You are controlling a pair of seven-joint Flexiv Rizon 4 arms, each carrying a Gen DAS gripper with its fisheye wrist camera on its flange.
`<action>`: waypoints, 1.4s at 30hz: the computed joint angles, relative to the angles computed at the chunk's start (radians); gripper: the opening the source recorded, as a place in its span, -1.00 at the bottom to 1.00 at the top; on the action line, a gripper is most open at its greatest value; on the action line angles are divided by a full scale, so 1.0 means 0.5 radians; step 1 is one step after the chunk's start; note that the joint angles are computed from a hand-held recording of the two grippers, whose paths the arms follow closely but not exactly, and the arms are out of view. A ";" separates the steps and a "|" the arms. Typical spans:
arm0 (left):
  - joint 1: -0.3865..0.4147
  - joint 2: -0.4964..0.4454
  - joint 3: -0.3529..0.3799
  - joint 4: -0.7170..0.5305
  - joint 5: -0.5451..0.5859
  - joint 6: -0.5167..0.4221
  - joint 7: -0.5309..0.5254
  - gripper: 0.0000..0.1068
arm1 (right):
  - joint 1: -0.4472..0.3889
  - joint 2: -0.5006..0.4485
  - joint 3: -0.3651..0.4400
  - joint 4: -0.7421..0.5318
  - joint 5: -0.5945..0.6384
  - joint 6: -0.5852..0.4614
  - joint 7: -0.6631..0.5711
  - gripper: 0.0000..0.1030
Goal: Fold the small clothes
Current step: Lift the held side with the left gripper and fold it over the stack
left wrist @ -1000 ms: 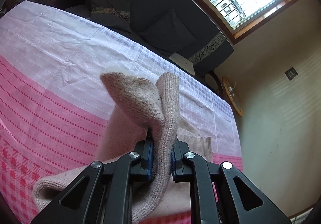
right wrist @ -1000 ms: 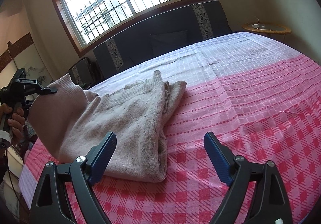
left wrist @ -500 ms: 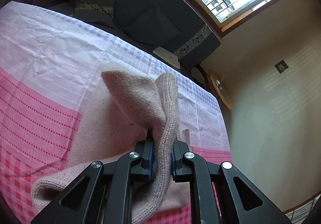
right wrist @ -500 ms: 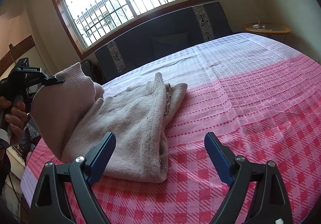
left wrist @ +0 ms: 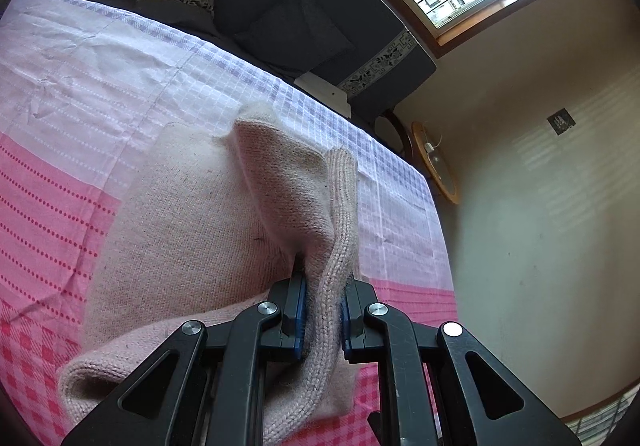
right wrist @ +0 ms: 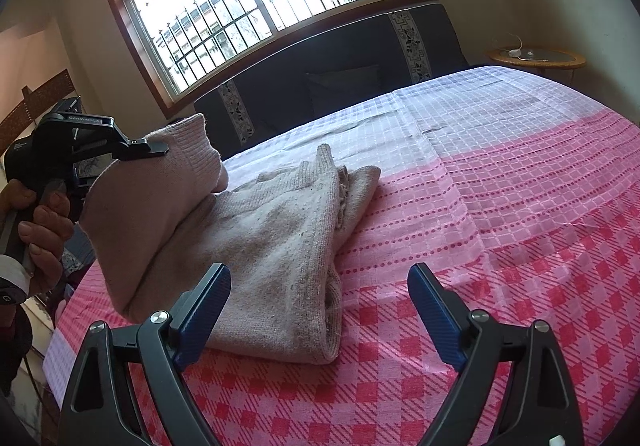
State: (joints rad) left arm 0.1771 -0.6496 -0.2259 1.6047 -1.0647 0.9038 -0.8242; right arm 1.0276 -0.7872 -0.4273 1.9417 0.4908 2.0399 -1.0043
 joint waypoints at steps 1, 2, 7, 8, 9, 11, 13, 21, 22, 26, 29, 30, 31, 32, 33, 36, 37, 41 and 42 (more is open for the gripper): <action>-0.005 0.003 -0.001 0.004 0.000 0.002 -0.007 -0.75 | -0.003 0.002 0.002 -0.001 -0.006 -0.011 -0.002 0.72; -0.011 0.007 -0.003 0.006 0.002 0.005 -0.006 -0.75 | -0.021 0.007 0.022 -0.003 -0.027 -0.019 -0.003 0.72; -0.054 0.014 -0.006 0.017 0.026 0.050 -0.013 -0.75 | -0.088 0.014 0.082 -0.023 -0.128 -0.050 -0.007 0.72; -0.058 0.007 -0.008 0.011 0.032 0.050 -0.022 -0.75 | -0.094 0.014 0.088 -0.023 -0.134 -0.048 -0.002 0.72; -0.063 0.000 -0.009 0.004 0.039 0.050 -0.037 -0.75 | -0.098 0.013 0.094 -0.022 -0.138 -0.042 0.001 0.72; -0.076 -0.012 -0.010 -0.004 0.058 0.064 -0.063 -0.75 | -0.108 0.014 0.107 -0.020 -0.145 -0.030 0.004 0.72; -0.086 -0.021 -0.016 -0.009 0.076 0.072 -0.083 -0.75 | -0.133 0.019 0.135 -0.023 -0.169 -0.035 -0.002 0.72; -0.127 -0.076 -0.036 -0.050 0.168 0.109 -0.139 -0.75 | -0.200 0.033 0.209 -0.031 -0.258 -0.048 -0.014 0.72; -0.128 -0.084 -0.039 -0.056 0.180 0.108 -0.153 -0.75 | -0.205 0.033 0.215 -0.030 -0.258 -0.040 -0.014 0.72; -0.136 -0.115 -0.046 -0.078 0.233 0.117 -0.206 -0.75 | -0.227 0.037 0.243 -0.030 -0.263 -0.024 -0.027 0.72; -0.140 -0.127 -0.058 -0.078 0.255 0.137 -0.228 -0.75 | -0.234 0.042 0.256 -0.028 -0.261 -0.016 -0.038 0.72; -0.142 -0.130 -0.061 -0.078 0.262 0.141 -0.237 -0.75 | -0.240 0.042 0.263 -0.030 -0.261 -0.013 -0.040 0.72; -0.142 -0.135 -0.063 -0.080 0.270 0.142 -0.247 -0.75 | -0.243 0.043 0.268 -0.030 -0.259 -0.011 -0.043 0.72; -0.144 -0.139 -0.065 -0.082 0.277 0.146 -0.256 -0.75 | -0.246 0.044 0.273 -0.030 -0.258 -0.009 -0.047 0.72; -0.147 -0.142 -0.066 -0.082 0.286 0.153 -0.262 -0.75 | -0.250 0.046 0.279 -0.030 -0.261 -0.009 -0.051 0.72; -0.152 -0.149 -0.071 -0.079 0.307 0.165 -0.294 -0.75 | -0.258 0.050 0.289 -0.031 -0.262 -0.010 -0.062 0.72; -0.153 -0.153 -0.073 -0.081 0.315 0.169 -0.298 -0.75 | -0.261 0.048 0.292 -0.033 -0.262 -0.010 -0.063 0.72; -0.161 -0.165 -0.074 -0.088 0.353 0.180 -0.324 -0.75 | -0.262 0.050 0.295 -0.035 -0.257 -0.012 -0.071 0.72; -0.163 -0.167 -0.077 -0.088 0.359 0.184 -0.332 -0.75 | -0.265 0.050 0.298 -0.036 -0.258 -0.011 -0.072 0.72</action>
